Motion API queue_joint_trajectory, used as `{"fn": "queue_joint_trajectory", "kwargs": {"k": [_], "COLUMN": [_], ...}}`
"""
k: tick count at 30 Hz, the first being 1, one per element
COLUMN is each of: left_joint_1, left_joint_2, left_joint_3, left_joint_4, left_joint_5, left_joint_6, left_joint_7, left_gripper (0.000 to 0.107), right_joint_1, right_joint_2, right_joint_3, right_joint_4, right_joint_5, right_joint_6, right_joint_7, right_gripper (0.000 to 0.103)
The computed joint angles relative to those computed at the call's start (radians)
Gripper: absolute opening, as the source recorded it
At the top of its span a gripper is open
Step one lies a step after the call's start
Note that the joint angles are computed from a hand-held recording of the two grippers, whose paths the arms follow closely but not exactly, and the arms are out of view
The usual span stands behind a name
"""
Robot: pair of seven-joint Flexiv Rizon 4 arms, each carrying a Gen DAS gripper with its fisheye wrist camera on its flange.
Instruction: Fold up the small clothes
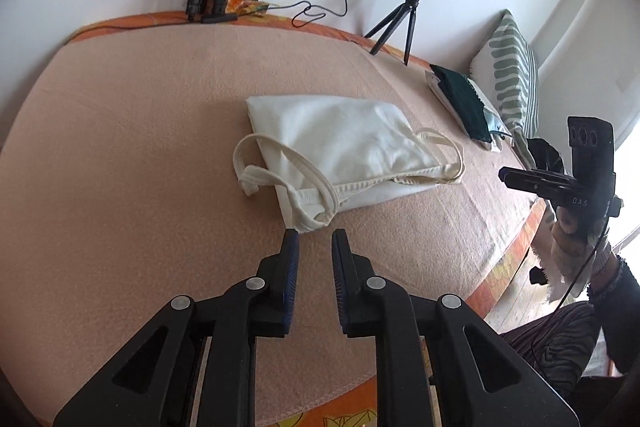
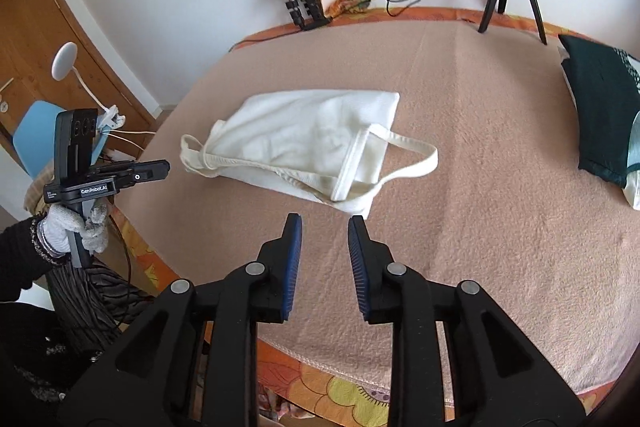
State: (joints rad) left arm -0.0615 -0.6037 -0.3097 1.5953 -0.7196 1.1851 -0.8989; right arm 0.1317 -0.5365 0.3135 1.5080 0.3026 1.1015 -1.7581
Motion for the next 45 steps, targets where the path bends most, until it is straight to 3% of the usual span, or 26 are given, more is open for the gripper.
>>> {"fn": "queue_joint_trajectory", "kwargs": {"k": [4, 11, 14, 17, 24, 28, 30, 31, 32, 34, 36, 40, 45], "left_joint_1": [-0.020, -0.108, -0.096, -0.083, -0.051, -0.014, 0.005, 0.012, 0.019, 0.027, 0.042, 0.039, 0.041], "left_joint_2": [-0.041, -0.203, -0.216, -0.185, -0.096, -0.057, -0.046, -0.045, -0.049, -0.075, -0.121, -0.245, -0.382], "left_joint_3": [-0.003, 0.128, 0.122, 0.116, 0.099, 0.066, 0.047, 0.040, 0.032, 0.025, 0.011, 0.016, -0.008], "left_joint_4": [-0.088, -0.399, -0.407, -0.335, -0.183, -0.143, -0.140, -0.142, -0.149, -0.187, -0.246, -0.418, -0.597], "left_joint_5": [0.023, 0.239, 0.263, 0.274, 0.252, 0.176, 0.124, 0.098, 0.070, 0.022, -0.031, -0.057, -0.061], "left_joint_6": [0.015, -0.206, -0.277, -0.281, -0.277, -0.270, -0.271, -0.264, -0.255, -0.248, -0.274, -0.330, -0.393], "left_joint_7": [0.005, -0.177, -0.208, -0.196, -0.136, -0.096, -0.074, -0.065, -0.059, -0.076, -0.119, -0.268, -0.395], "left_gripper": [0.015, 0.015, 0.015, 0.015, 0.015, 0.015, 0.015, 0.015, 0.016, 0.028, 0.033, 0.037, 0.042], "right_joint_1": [0.033, 0.124, 0.137, 0.140, 0.123, 0.088, 0.055, 0.035, 0.022, 0.010, 0.022, 0.076, 0.090], "right_joint_2": [-0.059, -0.216, -0.218, -0.176, -0.087, -0.046, -0.036, -0.036, -0.035, -0.042, -0.057, -0.092, -0.156], "right_joint_3": [-0.013, -0.107, -0.122, -0.124, -0.108, -0.064, -0.025, -0.004, 0.009, 0.020, 0.008, -0.030, 0.001], "right_joint_4": [-0.085, -0.294, -0.285, -0.204, -0.065, -0.039, -0.052, -0.064, -0.075, -0.100, -0.121, -0.136, -0.183], "right_joint_5": [-0.020, -0.191, -0.238, -0.257, -0.248, -0.185, -0.118, -0.074, -0.036, 0.019, 0.030, -0.025, -0.048], "right_joint_6": [0.019, -0.165, -0.221, -0.213, -0.209, -0.153, -0.121, -0.105, -0.088, -0.063, -0.030, 0.005, 0.019], "right_joint_7": [0.022, 0.184, 0.219, 0.230, 0.271, 0.241, 0.203, 0.185, 0.179, 0.180, 0.187, 0.237, 0.232], "right_gripper": [0.026, 0.025, 0.025, 0.025, 0.026, 0.026, 0.037, 0.048, 0.051, 0.051, 0.051, 0.051, 0.051]}}
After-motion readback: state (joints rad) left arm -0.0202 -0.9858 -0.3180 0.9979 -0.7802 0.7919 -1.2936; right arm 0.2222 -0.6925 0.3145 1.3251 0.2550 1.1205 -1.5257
